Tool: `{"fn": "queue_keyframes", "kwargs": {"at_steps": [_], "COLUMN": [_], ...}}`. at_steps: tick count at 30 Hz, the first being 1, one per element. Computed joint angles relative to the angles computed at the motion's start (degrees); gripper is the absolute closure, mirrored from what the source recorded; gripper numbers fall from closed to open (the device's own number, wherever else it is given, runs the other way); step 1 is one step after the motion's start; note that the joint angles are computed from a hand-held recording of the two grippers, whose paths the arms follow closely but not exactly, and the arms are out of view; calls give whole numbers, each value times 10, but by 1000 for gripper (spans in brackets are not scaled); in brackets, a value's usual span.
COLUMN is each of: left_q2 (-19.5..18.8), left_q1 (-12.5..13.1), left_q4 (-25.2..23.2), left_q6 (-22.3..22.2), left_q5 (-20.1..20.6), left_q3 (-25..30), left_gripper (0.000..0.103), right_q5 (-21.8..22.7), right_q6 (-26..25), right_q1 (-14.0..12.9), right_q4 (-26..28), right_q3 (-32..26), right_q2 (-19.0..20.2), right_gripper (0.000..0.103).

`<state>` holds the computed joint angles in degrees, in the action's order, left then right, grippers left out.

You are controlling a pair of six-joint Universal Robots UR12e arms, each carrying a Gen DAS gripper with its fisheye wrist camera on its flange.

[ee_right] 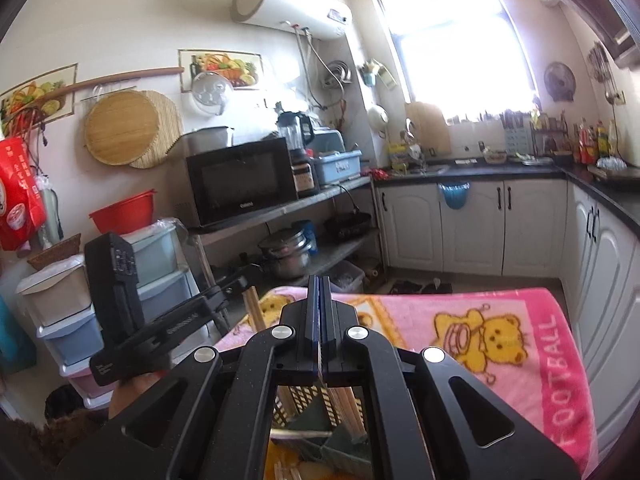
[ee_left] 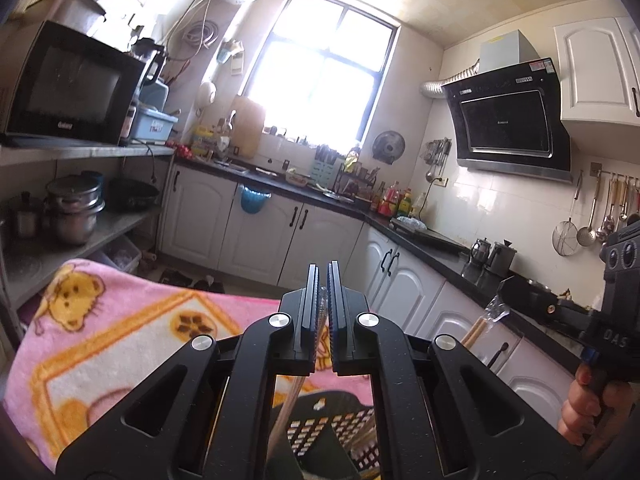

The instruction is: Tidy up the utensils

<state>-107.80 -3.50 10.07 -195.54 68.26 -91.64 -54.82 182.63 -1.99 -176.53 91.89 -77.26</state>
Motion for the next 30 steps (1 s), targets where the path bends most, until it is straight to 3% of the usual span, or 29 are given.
{"fn": "queue_keyframes", "kwargs": {"at_steps": [14, 21, 23, 26, 30], "left_q2": [19, 31, 34, 40, 49], "left_q1": [4, 8, 9, 9, 11], "left_q4": [-28, -27, -27, -26, -26], "left_q6": [-11, -17, -19, -22, -28], "left_q5": [0, -5, -3, 1, 5], "left_q3": [-39, -57, -60, -68, -80], "left_gripper": [101, 91, 86, 84, 72], "right_q5": [-39, -47, -47, -55, -68], "right_q6": [20, 36, 39, 41, 28], "right_q1": [-9, -18, -20, -20, -18], "right_q4": [4, 2, 3, -2, -7], "right_q3": [48, 69, 73, 80, 91], "right_q2": [-14, -24, -26, -31, -38], "right_gripper": [102, 100, 97, 78, 70]}}
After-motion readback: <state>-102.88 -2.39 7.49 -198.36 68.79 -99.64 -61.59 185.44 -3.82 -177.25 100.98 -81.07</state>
